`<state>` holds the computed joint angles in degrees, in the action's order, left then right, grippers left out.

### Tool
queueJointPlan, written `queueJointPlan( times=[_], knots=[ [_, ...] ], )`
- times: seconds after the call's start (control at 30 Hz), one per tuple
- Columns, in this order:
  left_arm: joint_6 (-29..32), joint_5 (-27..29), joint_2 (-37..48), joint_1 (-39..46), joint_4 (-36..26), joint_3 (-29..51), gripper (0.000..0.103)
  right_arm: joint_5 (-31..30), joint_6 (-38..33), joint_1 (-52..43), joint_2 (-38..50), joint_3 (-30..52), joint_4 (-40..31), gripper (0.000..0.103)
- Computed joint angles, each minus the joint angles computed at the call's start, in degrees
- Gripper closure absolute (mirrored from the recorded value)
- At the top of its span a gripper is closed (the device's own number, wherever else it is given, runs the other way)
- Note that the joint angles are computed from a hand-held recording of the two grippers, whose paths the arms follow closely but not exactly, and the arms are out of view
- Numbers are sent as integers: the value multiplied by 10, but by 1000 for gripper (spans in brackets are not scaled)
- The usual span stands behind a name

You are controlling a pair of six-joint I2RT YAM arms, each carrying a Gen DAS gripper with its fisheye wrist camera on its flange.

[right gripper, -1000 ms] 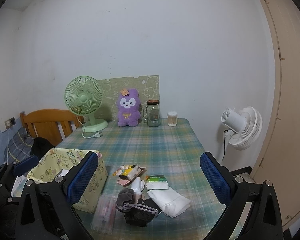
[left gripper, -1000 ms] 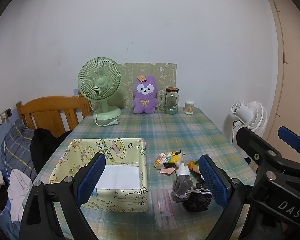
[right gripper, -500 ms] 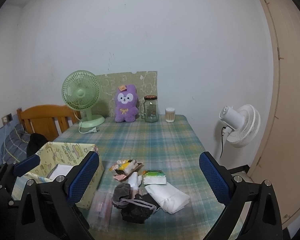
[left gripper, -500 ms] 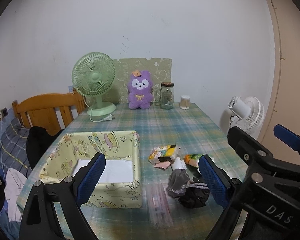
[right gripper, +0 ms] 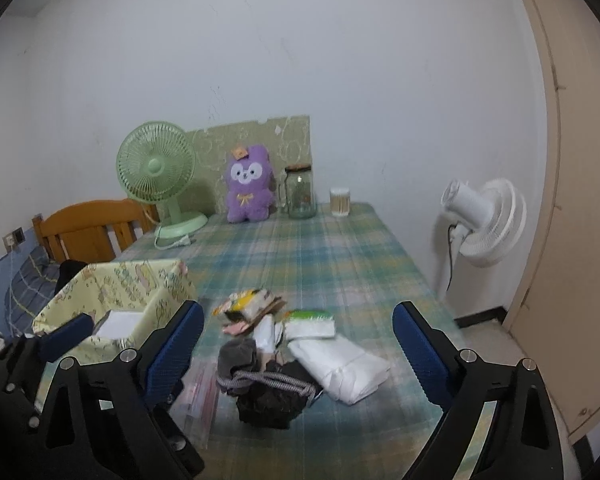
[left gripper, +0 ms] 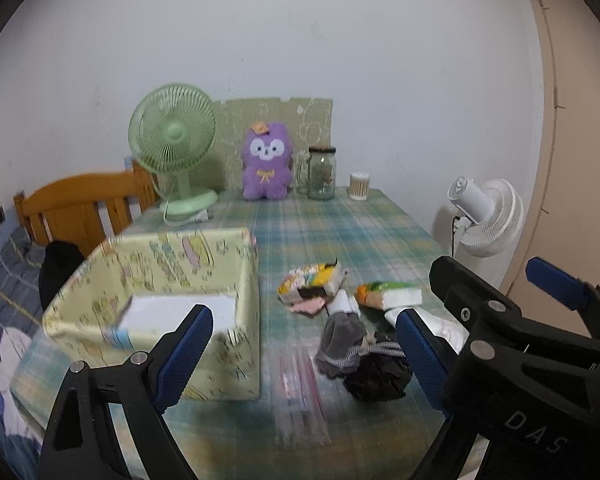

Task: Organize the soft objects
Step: 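Grasp the clear straw bag with the left tool while the right tool grasps the black bundle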

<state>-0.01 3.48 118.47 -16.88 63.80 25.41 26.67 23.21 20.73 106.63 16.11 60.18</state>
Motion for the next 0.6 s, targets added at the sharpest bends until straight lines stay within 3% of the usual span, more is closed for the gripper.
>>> queueJointPlan(
  times=[0.13,0.33,0.6],
  knots=[
    [-5,-10,41,-6,26,8,10,-6,11,-1,43,7,18,8],
    [-8,-12,88,-7,2,37,15,-2,19,1,139,23,89,9],
    [-12,-19,132,-6,0,60,22,-3,23,2,194,47,111,9]
  ],
)
